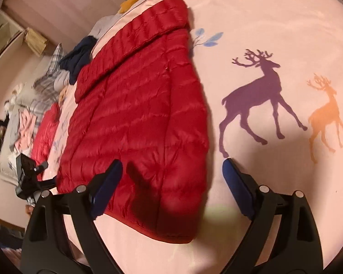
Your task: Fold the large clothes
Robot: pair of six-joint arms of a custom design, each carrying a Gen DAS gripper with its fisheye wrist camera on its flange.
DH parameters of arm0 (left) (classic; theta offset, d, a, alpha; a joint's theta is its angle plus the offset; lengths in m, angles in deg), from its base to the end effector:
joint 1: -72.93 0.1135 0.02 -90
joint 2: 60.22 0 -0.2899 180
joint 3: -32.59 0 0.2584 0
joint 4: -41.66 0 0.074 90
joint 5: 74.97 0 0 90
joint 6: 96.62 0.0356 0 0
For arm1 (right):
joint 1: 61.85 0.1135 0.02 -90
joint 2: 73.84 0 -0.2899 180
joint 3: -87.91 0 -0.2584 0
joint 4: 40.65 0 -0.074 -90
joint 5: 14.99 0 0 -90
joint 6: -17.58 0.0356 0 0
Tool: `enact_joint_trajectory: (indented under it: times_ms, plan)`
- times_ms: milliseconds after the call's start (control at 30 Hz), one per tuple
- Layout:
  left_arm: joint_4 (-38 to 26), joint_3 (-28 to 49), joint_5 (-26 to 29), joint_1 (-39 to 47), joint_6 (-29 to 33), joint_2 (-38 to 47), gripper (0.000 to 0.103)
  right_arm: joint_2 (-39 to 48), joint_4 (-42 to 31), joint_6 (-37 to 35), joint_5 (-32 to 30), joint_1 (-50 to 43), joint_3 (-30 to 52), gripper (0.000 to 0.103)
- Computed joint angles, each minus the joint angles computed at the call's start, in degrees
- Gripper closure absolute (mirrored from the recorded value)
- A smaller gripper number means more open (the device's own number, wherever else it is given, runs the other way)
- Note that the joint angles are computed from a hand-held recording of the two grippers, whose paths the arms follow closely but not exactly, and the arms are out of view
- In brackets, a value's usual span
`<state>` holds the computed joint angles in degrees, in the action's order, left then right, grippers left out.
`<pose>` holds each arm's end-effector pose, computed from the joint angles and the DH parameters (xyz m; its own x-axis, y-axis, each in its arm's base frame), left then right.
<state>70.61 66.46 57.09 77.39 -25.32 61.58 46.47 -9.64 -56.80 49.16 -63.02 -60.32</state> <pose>0.2350 -0.0056 0.0156 -0.9011 -0.3090 -0.3041 -0.0026 0.7052 -0.7090 0.2301 0.0108 0.0160 -0.8704 0.2601 -0.4180 0.0194 0.8665 0.4988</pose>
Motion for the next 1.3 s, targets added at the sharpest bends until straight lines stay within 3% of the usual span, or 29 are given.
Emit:
enact_joint_trajectory:
  times_ms: [133,367,500,833,967,1067,1167,1300]
  plan:
    - [4.93,1.36,1.67,-2.04,-2.94,3.16,0.002,0.82,-3.17,0.12,-2.42,1.26,3.9,0.011]
    - [2.71,10.94,7.96,-3.77,-9.13,7.39,0.002,4.79,-6.77,4.17,-6.57,2.3,13.23,0.011]
    - [7.03,12.59,11.52,-3.94,-14.82,9.47,0.002,6.3,-6.48,7.13,-9.44,1.21,15.54,0.012]
    - [8.95,4.47,15.69,-4.01,-6.0,8.05,0.002,6.37,1.1,2.94,-15.85,-1.16,5.11,0.02]
    - [12.54,2.42,14.57,-4.96,-6.66,8.43,0.004,7.27,6.08,3.4,-15.97,-0.96,1.88,0.02]
    - [13.23,4.08,13.67,-5.63,-9.48,9.59,0.01,7.89,6.16,5.77,-15.59,0.07,3.42,0.019]
    - [12.15,5.74,12.24,-6.53,-10.81,9.87,0.025,7.73,5.31,7.41,-13.9,2.17,5.55,0.02]
    - [8.79,7.31,8.19,-8.39,-11.93,9.65,0.057,7.94,4.77,9.28,-11.42,4.01,7.17,0.042]
